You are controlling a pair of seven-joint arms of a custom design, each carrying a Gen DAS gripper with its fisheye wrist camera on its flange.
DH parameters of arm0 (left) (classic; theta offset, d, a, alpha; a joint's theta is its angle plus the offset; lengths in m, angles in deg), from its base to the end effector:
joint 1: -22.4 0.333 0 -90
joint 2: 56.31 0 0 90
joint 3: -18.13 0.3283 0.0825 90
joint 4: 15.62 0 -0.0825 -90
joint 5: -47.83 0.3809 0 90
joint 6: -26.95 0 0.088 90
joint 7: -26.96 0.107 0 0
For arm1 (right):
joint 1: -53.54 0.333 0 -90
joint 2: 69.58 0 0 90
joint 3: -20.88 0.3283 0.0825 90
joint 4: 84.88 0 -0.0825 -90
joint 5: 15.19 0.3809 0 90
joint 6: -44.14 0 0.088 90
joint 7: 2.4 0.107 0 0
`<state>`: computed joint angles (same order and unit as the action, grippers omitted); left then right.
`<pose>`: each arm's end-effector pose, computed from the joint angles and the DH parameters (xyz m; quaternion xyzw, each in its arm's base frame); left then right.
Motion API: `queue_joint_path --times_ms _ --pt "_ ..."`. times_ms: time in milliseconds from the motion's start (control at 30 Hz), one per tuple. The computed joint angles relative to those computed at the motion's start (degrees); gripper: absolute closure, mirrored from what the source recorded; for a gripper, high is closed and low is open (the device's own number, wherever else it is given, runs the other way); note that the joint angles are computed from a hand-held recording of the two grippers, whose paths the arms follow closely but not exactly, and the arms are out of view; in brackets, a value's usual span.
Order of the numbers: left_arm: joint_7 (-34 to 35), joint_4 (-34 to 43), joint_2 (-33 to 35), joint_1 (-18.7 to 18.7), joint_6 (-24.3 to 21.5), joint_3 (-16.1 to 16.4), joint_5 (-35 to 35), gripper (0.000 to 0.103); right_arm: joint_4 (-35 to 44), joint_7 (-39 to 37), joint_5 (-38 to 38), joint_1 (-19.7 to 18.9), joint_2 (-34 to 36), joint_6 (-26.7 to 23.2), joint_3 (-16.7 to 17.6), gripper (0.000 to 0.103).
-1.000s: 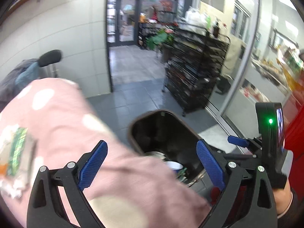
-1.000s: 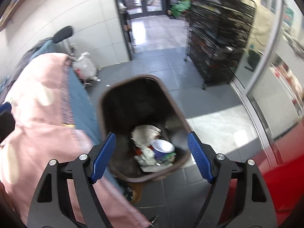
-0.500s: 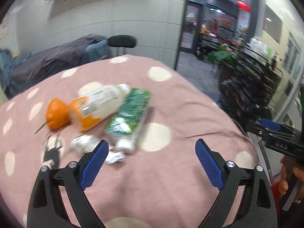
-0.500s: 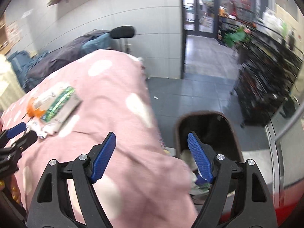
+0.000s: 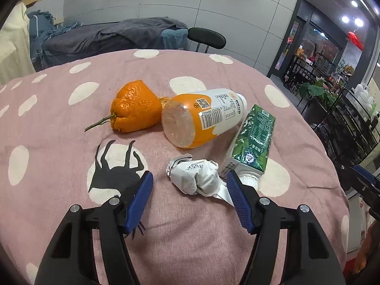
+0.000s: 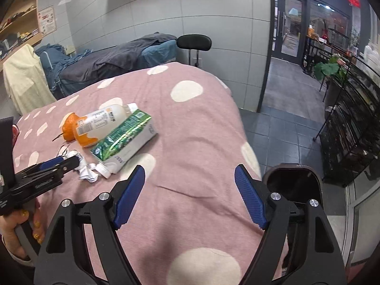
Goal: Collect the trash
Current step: 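Return both tools to the table toward the green carton and crumpled paper, then grasp the green juice carton with the right tool while the left tool grasps crumpled white paper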
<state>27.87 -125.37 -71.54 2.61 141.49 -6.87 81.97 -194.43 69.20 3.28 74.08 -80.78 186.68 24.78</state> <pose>0.3639 -0.3537 0.6535 -0.8232 0.4329 -0.2630 0.2566 0.4941 0.2272 0.6815 -0.8072 0.4391 -0.1504 0.3646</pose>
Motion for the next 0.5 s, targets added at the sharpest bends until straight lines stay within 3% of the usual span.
queue_joint_path --times_ms 100,233,500 --pt "-0.47 -1.92 -1.14 0.30 3.22 1.15 -1.61 0.046 1.56 -0.70 0.92 0.76 1.05 -1.08 0.37 0.025" --pt "-0.53 -2.16 -1.20 0.89 5.15 1.11 -2.11 0.064 4.73 -1.37 2.69 1.49 3.38 -3.57 0.85 0.025" --pt "-3.47 -2.86 -3.69 1.84 2.89 -1.36 1.43 0.067 16.05 4.16 6.61 1.72 12.23 -13.48 2.49 0.025"
